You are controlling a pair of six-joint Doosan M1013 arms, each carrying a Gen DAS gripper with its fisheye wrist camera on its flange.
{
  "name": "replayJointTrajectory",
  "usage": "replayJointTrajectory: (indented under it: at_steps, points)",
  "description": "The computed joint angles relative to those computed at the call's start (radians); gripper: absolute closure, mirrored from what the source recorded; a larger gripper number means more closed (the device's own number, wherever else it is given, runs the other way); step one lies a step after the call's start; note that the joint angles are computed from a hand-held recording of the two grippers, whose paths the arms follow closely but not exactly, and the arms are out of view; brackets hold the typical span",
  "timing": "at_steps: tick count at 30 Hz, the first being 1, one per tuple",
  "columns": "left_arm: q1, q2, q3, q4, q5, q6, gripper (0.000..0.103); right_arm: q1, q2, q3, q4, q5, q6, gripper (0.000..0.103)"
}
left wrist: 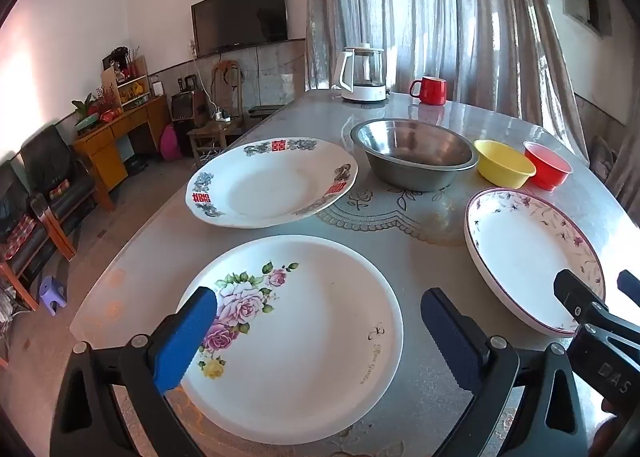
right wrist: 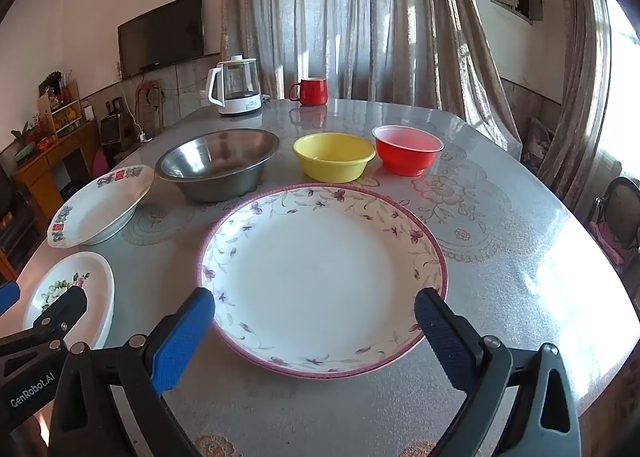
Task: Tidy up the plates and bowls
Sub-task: 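Move both tools toward the large purple-floral-rim plate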
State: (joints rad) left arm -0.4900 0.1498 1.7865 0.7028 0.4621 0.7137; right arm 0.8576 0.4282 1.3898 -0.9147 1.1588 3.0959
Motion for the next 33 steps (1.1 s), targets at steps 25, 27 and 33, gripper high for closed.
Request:
replayJointTrajectory:
  at_steps: [25, 27, 33]
  points:
    - [0.012, -0.026, 0.02, 0.003, -0.043, -0.008, 0.001, 0.019, -0.008, 0.006, -0.053, -0.013, 0.006, 0.001]
    - [0.015, -0.022, 0.017, -0.004, -0.043, -0.002, 0.001, 0.016, -0.006, 0.005, -0.048, -0.018, 0.005, 0.001]
    - [0.017, -0.013, 0.009, -0.053, -0.044, 0.047, 0.0, 0.012, -0.005, 0.011, -0.04, -0.03, -0.002, 0.001]
